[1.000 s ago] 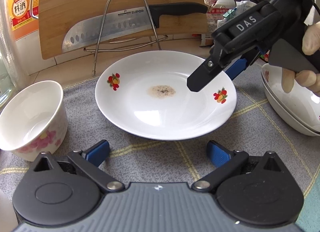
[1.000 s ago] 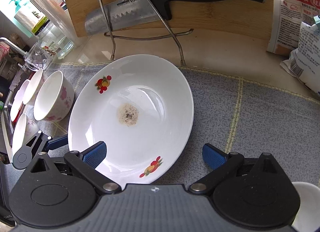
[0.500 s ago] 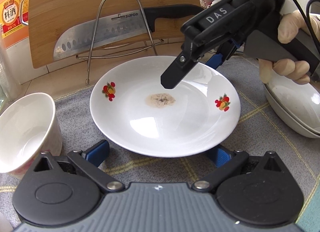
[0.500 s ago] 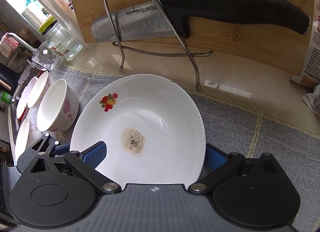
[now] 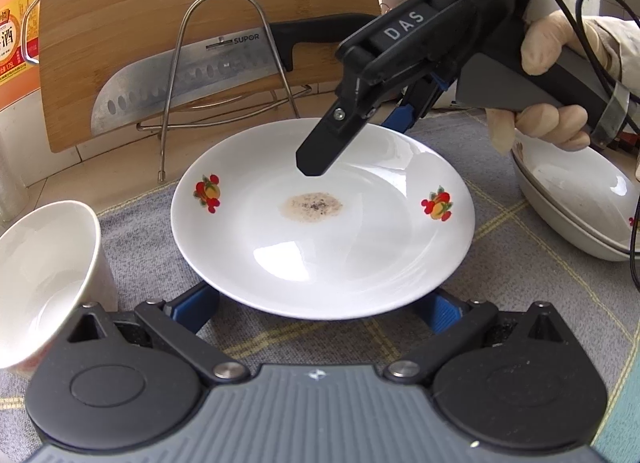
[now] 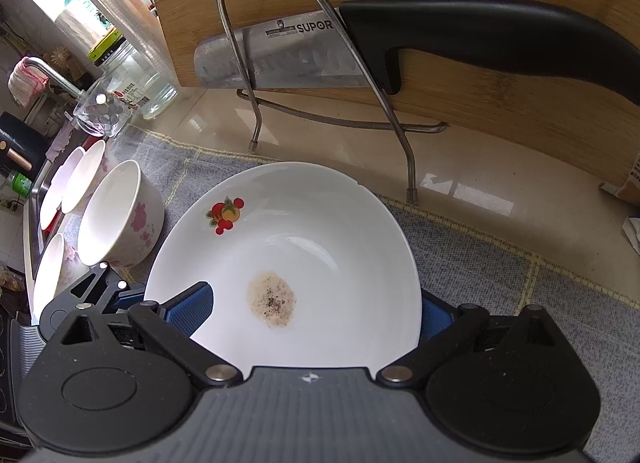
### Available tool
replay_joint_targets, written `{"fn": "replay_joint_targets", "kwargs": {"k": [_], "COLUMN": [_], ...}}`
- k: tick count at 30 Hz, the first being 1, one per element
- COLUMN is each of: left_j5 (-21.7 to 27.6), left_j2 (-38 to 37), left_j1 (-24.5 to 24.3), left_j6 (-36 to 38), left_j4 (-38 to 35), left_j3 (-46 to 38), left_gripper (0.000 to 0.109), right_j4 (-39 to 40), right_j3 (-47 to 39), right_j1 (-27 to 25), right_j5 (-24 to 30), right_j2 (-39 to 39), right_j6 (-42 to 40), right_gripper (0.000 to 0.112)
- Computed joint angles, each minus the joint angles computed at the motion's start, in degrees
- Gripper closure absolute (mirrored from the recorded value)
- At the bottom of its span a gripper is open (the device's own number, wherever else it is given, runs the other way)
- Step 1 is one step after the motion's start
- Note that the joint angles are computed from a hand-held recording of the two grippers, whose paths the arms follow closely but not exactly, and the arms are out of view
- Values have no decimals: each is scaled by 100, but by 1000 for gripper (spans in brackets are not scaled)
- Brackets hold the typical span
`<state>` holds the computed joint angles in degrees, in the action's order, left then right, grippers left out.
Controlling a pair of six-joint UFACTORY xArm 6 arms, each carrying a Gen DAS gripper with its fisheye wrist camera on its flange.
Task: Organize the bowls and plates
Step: 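Close the right tool on the plate rim while the left tool grips the opposite rim, then lift and carry the plate with both tools toward the plate stack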
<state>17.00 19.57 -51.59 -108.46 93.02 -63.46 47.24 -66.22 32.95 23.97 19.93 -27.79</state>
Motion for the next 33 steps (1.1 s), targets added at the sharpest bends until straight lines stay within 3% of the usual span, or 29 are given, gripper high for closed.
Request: {"fn": "replay_joint_targets", "kwargs": {"k": [15,33], "left_j5": [-95,-49], "left_j2": [-176,-177], "left_j1": [-8,-27], "left_j6": [-910,-877], "left_j4": [1176,1186], "left_j3": [174,171], "left_gripper": [10,10], "right_j4": [774,948], "right_j3": [-366,-861], "right_j1": [-259,-465], "right_j5": [642,1179], "right_j2": [187,503], "right_j6": [-748,-957], "right_gripper": [9,9]}}
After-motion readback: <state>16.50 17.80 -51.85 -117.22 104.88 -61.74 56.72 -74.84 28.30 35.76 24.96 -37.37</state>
